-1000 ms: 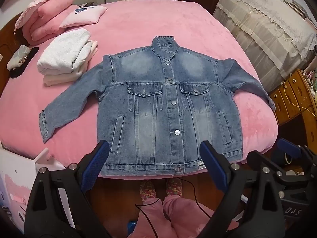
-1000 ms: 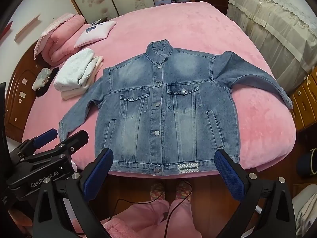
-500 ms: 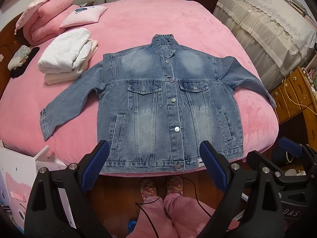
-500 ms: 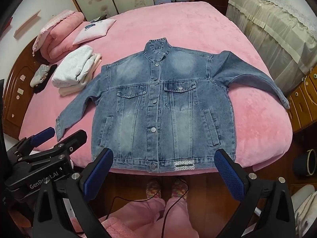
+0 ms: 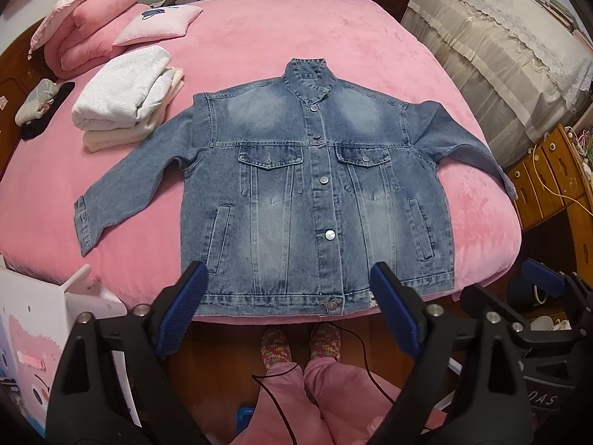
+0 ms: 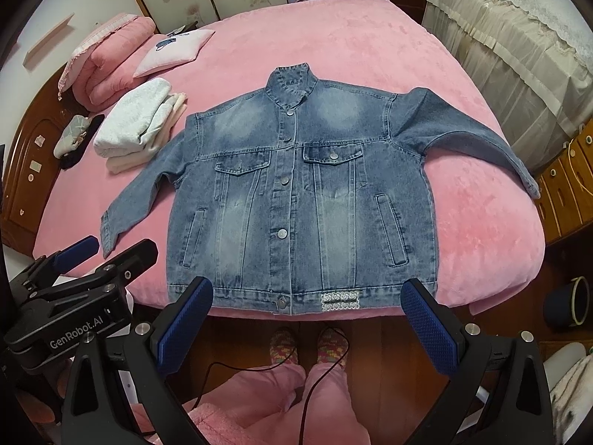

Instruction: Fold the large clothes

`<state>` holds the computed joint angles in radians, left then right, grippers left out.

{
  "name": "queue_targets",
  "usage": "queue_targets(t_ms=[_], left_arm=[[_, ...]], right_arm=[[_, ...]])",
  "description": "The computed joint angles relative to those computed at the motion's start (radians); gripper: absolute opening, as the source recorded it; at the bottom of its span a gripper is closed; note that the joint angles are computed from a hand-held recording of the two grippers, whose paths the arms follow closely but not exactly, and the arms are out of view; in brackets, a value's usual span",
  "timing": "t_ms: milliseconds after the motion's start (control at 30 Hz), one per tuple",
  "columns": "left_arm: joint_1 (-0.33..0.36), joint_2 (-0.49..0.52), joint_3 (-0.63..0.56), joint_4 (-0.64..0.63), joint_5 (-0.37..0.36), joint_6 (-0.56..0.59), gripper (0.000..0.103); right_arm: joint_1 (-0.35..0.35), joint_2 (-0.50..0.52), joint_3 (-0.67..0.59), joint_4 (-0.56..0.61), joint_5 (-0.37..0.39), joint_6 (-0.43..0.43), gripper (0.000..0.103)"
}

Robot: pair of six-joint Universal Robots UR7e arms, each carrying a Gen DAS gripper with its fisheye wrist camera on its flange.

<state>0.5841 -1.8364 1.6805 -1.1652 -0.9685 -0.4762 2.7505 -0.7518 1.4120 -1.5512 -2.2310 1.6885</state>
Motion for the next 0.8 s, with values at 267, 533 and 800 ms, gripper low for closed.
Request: queue_targets(t_ms=[267,533,800], left_arm=[[-0.007,-0.006,0.006,0.008,0.003,-0.024,0.085],[-0.047,-0.033,0.040,0.016,0.015,-0.102,0.085],[-0.077,-0.084,0.112,-0.036,0.008,-0.165,0.085]], right_arm=[[0.006,-0.001,-0.003,0.026,0.003,0.009,0.103],[0.008,-0.030,0.029,0.005,0.000,-0.017,0.103],[0.000,-0.057,0.066,-0.033,-0.016,-0.100,0.103]])
